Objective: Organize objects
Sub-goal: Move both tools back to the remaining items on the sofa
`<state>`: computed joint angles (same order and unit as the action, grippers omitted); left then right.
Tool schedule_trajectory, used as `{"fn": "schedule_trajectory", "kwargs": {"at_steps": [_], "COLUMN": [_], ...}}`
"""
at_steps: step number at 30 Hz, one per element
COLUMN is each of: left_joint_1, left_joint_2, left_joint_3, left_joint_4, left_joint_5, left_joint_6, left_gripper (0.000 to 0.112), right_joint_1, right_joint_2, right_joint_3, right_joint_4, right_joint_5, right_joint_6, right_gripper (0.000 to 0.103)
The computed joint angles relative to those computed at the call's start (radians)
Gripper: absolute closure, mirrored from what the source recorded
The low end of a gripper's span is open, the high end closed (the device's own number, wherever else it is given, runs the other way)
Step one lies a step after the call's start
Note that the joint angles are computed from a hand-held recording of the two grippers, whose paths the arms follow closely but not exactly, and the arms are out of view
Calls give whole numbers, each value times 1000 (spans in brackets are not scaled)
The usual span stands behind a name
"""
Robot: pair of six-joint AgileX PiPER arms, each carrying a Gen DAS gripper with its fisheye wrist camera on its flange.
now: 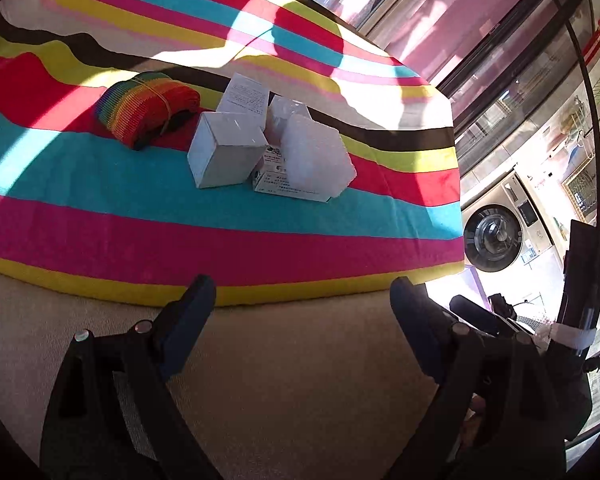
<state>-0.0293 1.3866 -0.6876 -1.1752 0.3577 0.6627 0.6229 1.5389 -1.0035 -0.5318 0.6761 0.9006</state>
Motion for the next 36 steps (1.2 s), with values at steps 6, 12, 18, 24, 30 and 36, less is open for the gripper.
{"fn": "schedule_trajectory", "kwargs": {"at_steps": [6,12,18,24,30,36], "left_joint_1": [129,227,293,345,375,366], "left_joint_2": [-50,-70,-54,-27,-8,20], "left_joint_3": [53,66,58,44,32,-12], "left_joint_4": [11,55,46,28,32,112], "left_joint_5": [40,56,52,62,64,28], "left_joint_6": [35,28,50,76,83,39], "left_gripper": [22,22,22,22,22,22], "right_joint_1": [44,67,103,125,119,107], "right_joint_2": [25,72,93,164,234,289], "right_joint_3": [-31,-78,-97,-171,-246,-304], "right_joint_4": [0,8,-76,-172,-212,-223], "right_joint_5": [-30,-59,-132,-163,-179,-177], "right_joint_6": [-14,-35,40,94,104,107], "right_gripper": [21,21,21,21,21,21]}}
